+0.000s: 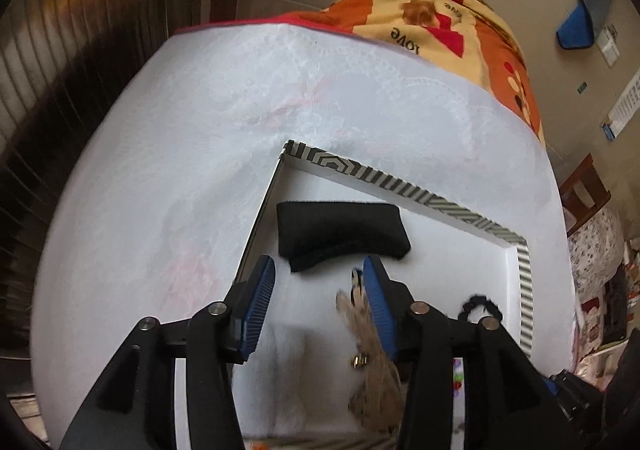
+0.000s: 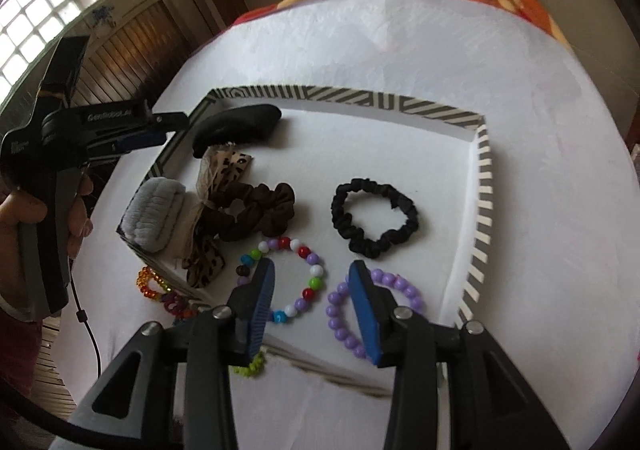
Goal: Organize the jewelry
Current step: 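Open the left tool to release the black bow while the right tool releases the bracelet in the box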
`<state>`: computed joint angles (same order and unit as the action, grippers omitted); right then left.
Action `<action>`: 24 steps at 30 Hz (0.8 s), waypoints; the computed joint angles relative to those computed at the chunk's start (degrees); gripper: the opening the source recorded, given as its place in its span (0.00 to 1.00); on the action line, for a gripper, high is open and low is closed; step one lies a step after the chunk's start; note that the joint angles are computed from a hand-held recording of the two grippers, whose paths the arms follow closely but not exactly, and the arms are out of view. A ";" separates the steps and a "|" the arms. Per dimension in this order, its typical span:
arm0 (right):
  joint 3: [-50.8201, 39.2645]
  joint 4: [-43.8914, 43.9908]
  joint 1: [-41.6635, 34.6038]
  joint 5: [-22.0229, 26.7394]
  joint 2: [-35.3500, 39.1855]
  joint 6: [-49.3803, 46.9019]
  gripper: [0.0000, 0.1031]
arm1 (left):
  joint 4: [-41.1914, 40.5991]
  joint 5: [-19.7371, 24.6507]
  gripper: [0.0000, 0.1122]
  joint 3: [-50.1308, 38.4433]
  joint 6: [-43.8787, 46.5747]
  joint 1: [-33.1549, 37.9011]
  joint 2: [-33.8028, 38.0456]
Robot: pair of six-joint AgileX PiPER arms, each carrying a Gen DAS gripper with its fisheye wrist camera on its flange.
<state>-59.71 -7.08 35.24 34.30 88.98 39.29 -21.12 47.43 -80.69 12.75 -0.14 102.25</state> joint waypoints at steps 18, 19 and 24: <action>6.39 -16.63 15.25 8.30 -12.11 24.88 0.47 | 6.37 0.95 0.33 22.32 -1.36 0.00 -27.97; 6.49 -17.24 16.16 8.87 -12.52 25.94 0.48 | 6.85 1.22 0.33 23.41 -1.37 0.15 -29.58; 6.75 -20.22 21.48 12.54 -14.31 31.37 0.52 | 8.79 1.41 0.33 27.19 -1.46 0.09 -34.92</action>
<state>-52.96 -27.30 56.72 46.84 74.67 70.65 -12.33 48.84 -53.50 11.29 -0.05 67.33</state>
